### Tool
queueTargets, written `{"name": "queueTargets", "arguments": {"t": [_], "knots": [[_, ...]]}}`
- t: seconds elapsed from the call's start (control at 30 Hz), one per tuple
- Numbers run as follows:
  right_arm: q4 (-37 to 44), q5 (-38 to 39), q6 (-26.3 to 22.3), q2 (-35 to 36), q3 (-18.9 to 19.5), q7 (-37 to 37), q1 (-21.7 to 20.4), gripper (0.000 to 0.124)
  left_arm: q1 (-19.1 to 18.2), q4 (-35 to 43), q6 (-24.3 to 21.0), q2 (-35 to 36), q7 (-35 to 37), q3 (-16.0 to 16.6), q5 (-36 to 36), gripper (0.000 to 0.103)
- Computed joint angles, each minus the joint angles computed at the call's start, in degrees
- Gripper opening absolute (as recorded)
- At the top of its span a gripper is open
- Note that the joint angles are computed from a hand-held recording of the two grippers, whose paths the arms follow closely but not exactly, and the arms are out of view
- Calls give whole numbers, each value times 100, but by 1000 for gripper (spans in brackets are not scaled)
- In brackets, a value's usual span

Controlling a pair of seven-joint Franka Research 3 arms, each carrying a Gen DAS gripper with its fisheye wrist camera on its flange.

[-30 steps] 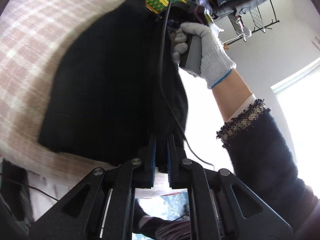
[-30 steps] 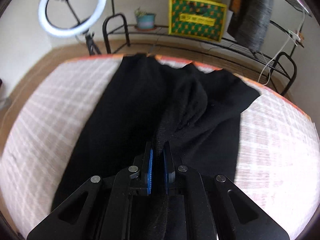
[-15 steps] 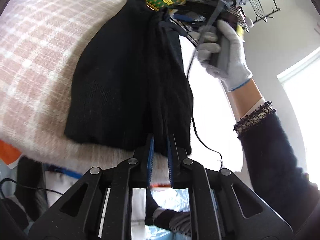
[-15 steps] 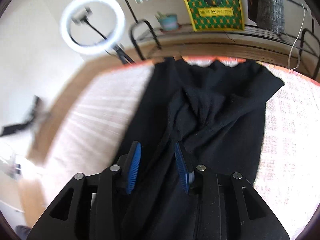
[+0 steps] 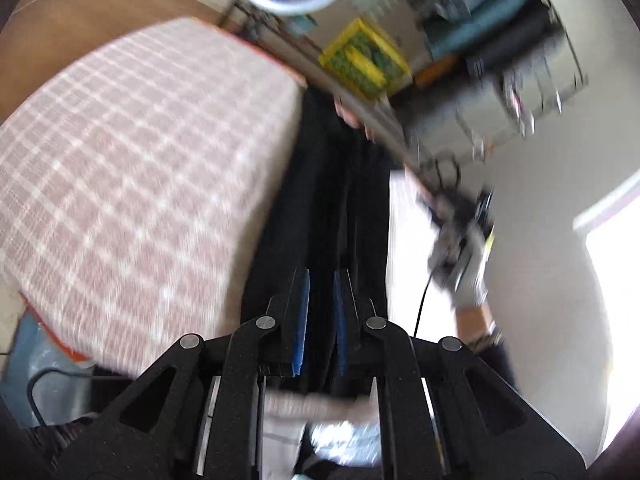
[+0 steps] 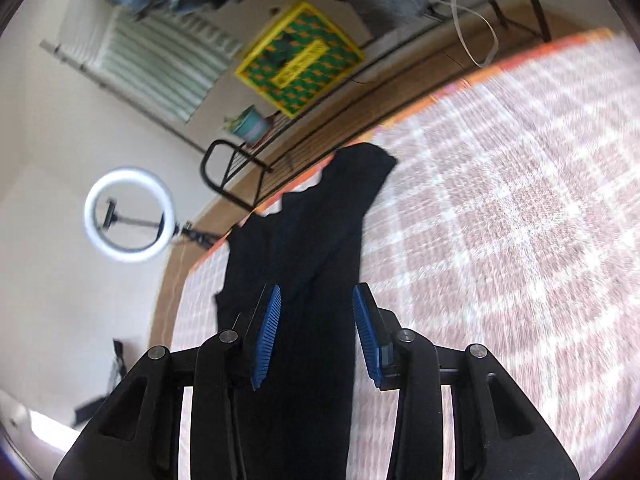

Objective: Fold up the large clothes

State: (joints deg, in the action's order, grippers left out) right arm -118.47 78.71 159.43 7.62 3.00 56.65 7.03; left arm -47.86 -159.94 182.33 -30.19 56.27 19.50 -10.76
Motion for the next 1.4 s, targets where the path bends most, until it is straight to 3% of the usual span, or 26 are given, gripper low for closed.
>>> {"name": "queueTargets", "arguments": {"t": [0.03,0.1,0.23,0.3,0.33,0.43,0.5,0.6,0.8,0.9,1.03,1.1,1.23,1.33,1.4], "knots": [[151,0,-37,165,-19,73,-22,37,111,1,168,118,-98,-88,-25,9],[426,-114,-80,459,-25,302,-82,37,-9,85,184,299,-216,64,-12,9],[1064,-432,-42,1144,63,789,-250,37,517,463,-537,897,-248,-451,72,9],[1286,-418,57,1365,182,817,-368,37,369,585,-844,1134,12,-302,-153,9],[1407,-376,83,1464,251,742,-433,37,454,614,-991,1190,44,-375,-180,9],[1702,-227,107,1629,452,345,-597,10,1190,670,-1215,1364,-234,-1048,200,9],[1874,-384,116,1675,493,149,-591,6,1558,656,-1195,1412,-331,-1417,360,9],[2040,-1671,336,1723,245,770,-240,4,1481,654,-1185,1412,33,-1434,-95,9],[2595,-3281,259,2107,55,1854,61,3,1600,675,-1178,1418,536,-1665,-738,9],[3162,-4029,61,2564,-64,2448,253,3,1820,667,-1180,1410,634,-1871,-931,9],[4010,-5432,-585,3229,-692,3649,819,3,1954,668,-1183,1399,805,-2010,-1121,9],[4084,-5794,-529,3307,-738,3819,891,4,2046,651,-1176,1374,807,-2101,-1115,9],[3917,-5517,-726,3061,22,3431,243,11,1969,617,-1148,1288,999,-2027,-1300,9],[2811,-4489,-39,2204,779,2483,-364,17,1897,531,-1053,1118,1095,-1991,-1367,9],[1997,-3694,229,1452,1077,1866,-651,18,1897,436,-962,957,1073,-2010,-1288,9]]}}
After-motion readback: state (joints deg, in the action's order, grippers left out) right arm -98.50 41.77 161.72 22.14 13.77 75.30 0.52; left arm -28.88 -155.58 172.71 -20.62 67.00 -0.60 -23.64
